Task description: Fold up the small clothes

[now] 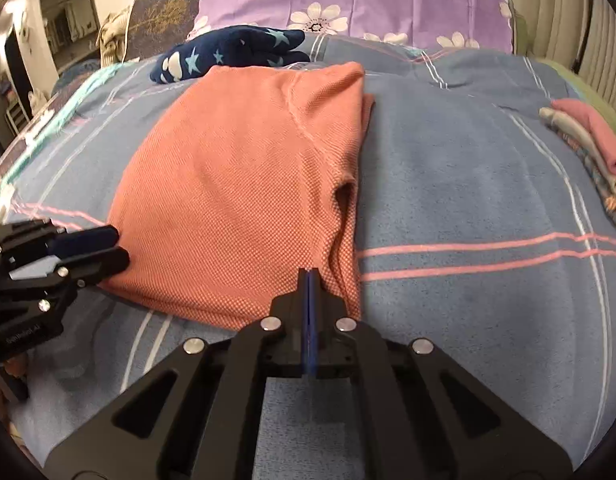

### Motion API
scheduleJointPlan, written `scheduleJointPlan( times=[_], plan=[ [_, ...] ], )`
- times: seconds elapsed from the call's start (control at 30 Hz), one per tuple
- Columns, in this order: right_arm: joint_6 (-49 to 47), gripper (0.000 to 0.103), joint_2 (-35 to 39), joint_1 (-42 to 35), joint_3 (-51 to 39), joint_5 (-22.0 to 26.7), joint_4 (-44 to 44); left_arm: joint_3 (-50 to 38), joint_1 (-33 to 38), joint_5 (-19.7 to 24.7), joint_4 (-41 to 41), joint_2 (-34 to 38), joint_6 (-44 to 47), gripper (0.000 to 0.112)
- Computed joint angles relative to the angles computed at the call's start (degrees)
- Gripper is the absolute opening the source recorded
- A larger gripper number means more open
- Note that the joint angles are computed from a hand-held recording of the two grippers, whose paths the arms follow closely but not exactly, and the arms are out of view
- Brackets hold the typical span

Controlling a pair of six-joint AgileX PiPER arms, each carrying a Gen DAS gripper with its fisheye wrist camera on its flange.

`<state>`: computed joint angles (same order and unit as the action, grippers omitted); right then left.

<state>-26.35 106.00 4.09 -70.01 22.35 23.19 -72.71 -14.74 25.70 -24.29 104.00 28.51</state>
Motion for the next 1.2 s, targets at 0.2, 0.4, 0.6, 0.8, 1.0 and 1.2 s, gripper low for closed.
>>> scheduleJointPlan(
  times=[0.2, 0.4, 0.6, 0.8, 1.0, 1.2],
  plan=[
    [3.4, 0.003, -2.2, 0.3, -1.1, 2.7, -2.8, 0.7, 1.4, 2.5, -5.2, -2.4, 6.9, 0.029],
    [-3.9, 0.026, -2.2, -4.0, -7.5, 7.8, 4.4, -5.9, 3.7, 5.8, -3.4, -0.8, 3.6, 0.050],
    [-5.0, 0.050, 10.2, -9.4, -26.5, 23.9, 10.7, -19.7, 6.5, 15.2, -2.3, 8.6, 0.4, 0.061],
    [0.6, 0.058, 22.3, -9.7, -42.3, 34.2, 10.6, -35.4, 8.7, 26.0, -4.8, 20.7, -3.1, 0.066],
    [0.9, 0.066, 30.4, -9.9, -54.7, 40.2, 13.7, -46.6, 7.5, 30.9, -1.9, 26.5, -5.8, 0.073],
    [3.4, 0.067, 37.0, -8.9, -66.3, 44.1, 13.0, -61.9, 7.5, 39.9, -0.5, 34.5, -10.1, 0.073]
  ],
)
